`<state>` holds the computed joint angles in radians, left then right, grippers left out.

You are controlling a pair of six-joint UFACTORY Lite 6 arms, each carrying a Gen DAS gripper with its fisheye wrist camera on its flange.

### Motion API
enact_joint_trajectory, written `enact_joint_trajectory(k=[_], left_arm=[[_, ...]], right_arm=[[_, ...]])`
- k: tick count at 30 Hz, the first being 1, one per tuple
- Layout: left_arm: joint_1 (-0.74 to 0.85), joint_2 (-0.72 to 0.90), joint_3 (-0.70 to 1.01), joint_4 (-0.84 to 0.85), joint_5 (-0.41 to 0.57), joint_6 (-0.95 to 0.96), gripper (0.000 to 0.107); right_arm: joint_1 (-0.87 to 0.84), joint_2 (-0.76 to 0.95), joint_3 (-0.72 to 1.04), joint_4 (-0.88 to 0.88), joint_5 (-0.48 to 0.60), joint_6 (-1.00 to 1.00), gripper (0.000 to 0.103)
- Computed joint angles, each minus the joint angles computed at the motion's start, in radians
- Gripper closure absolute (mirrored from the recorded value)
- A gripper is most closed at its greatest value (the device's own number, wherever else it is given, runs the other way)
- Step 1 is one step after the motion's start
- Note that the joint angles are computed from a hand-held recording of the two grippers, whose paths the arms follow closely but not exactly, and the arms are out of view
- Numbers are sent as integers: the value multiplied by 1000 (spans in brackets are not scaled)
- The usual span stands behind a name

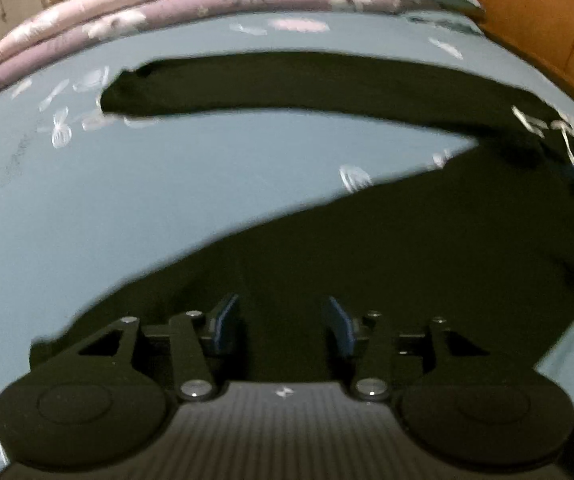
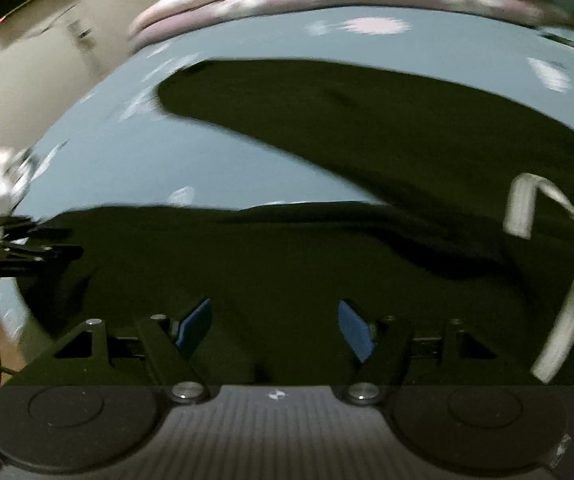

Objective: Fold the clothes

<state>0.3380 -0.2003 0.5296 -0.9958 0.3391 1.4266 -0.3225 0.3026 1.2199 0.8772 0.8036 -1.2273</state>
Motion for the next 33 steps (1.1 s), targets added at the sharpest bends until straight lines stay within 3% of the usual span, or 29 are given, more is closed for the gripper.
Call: enact_joint_trajectory(k=[4,6,8,10,12,16,21,26,30,33], left_arm=[[33,24,-48,-29,-78,51,56],[95,47,-47,-155,-39,190,55],[143,75,-28,-229,-4,265,55],[141,98,-8,-296,-56,319,55],[147,130,20,-354,-92,366,54],[223,205,97,-299,-31,304,52],[215,137,90,-68,-32,75,54],[279,64,75,-45,134,104,48],[248,162,115,-47,89,98,48],[260,267,175,-157,83,185,48]], right_arm=[[170,54,-4,5,-112,-79,29],[246,91,-5,-4,-203,-98,29],[329,137,-4,-46,-364,-81,29],[354,213,48,5,-429,-122,18],[357,297,150,34,-421,-98,13],[370,466,402,-89,-393,129,12],[352,621,676,-228,-260,374,9],[269,479,546,-111,-146,256,9],[222,352,371,-149,-154,219,8],[196,288,252,-196,-195,227,8]])
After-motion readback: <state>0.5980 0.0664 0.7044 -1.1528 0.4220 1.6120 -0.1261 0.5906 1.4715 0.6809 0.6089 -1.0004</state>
